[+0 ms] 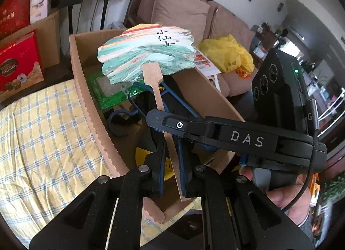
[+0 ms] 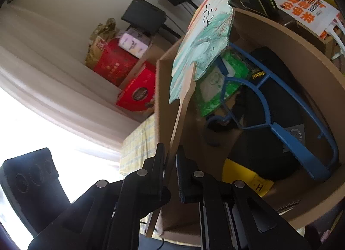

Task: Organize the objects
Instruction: 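Lower the fan into the box and open both grippers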

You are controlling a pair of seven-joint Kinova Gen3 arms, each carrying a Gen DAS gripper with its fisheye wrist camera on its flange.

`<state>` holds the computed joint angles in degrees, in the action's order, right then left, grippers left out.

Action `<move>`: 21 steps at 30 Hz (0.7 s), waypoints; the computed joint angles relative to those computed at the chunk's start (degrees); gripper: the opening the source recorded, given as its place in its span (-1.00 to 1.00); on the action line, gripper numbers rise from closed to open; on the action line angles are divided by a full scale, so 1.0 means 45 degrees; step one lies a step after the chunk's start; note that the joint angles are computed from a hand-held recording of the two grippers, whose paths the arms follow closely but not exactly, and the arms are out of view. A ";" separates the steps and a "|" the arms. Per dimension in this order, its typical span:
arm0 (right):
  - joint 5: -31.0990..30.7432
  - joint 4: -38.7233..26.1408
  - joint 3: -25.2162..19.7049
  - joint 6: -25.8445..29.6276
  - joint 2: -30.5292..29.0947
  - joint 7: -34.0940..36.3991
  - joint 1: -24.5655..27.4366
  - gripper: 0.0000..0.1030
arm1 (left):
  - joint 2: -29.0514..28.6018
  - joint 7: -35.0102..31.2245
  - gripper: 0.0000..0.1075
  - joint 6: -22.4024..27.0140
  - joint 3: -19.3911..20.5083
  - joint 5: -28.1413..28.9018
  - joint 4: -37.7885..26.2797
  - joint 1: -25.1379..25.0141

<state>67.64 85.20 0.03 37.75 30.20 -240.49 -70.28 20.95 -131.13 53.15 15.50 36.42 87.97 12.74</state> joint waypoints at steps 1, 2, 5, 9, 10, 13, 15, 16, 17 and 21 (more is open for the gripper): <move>-0.0021 0.0080 -0.0005 -0.0107 0.0011 -0.0038 0.0075 -0.80 | 0.0098 0.0079 -0.81 0.0023 -0.0016 -0.0052 -0.0054 0.0052; -0.0034 0.0125 0.0003 -0.0170 0.0016 -0.0083 0.0108 -0.80 | 0.0203 0.0123 -0.81 0.0064 -0.0032 -0.0114 -0.0133 0.0068; -0.0125 0.0297 0.0042 -0.0407 0.0040 -0.0239 0.0226 -0.80 | 0.0323 0.0316 -0.81 -0.0090 -0.0047 -0.0362 -0.0172 0.0240; -0.0259 0.0440 0.0081 -0.0711 0.0066 -0.0198 0.0380 -0.81 | 0.0470 0.0574 -0.82 -0.0206 -0.0043 -0.0618 -0.0279 0.0339; -0.0432 0.0407 0.0042 -0.0748 0.0089 0.0001 0.0463 -0.80 | 0.0486 0.0640 -0.82 -0.0236 -0.0041 -0.0674 -0.0287 0.0355; -0.0833 0.0376 0.0178 -0.1002 0.0139 0.0380 0.0510 -0.80 | 0.0498 0.0732 -0.82 -0.0400 -0.0024 -0.0792 -0.0208 0.0367; -0.1446 0.0069 -0.0025 -0.0792 0.0244 0.1261 0.0699 -0.80 | 0.0505 0.0887 -0.83 -0.0523 -0.0057 -0.0978 -0.0200 0.0450; -0.1765 -0.0061 -0.0031 -0.0722 0.0291 0.1640 0.0722 -0.80 | 0.0494 0.0995 -0.83 -0.0582 -0.0063 -0.1069 -0.0199 0.0510; -0.2104 -0.0189 -0.0037 -0.0668 0.0331 0.2028 0.0758 -0.80 | 0.0487 0.1089 -0.83 -0.0677 -0.0077 -0.1160 -0.0168 0.0558; -0.3465 -0.0796 -0.0052 -0.0301 0.0577 0.3597 0.0892 -0.79 | 0.0518 0.1462 -0.80 -0.0788 -0.0039 -0.1188 -0.0145 0.0486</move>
<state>52.05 81.62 -0.21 36.40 32.79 -224.31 -66.26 23.28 -124.55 49.61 15.33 31.07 87.31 14.93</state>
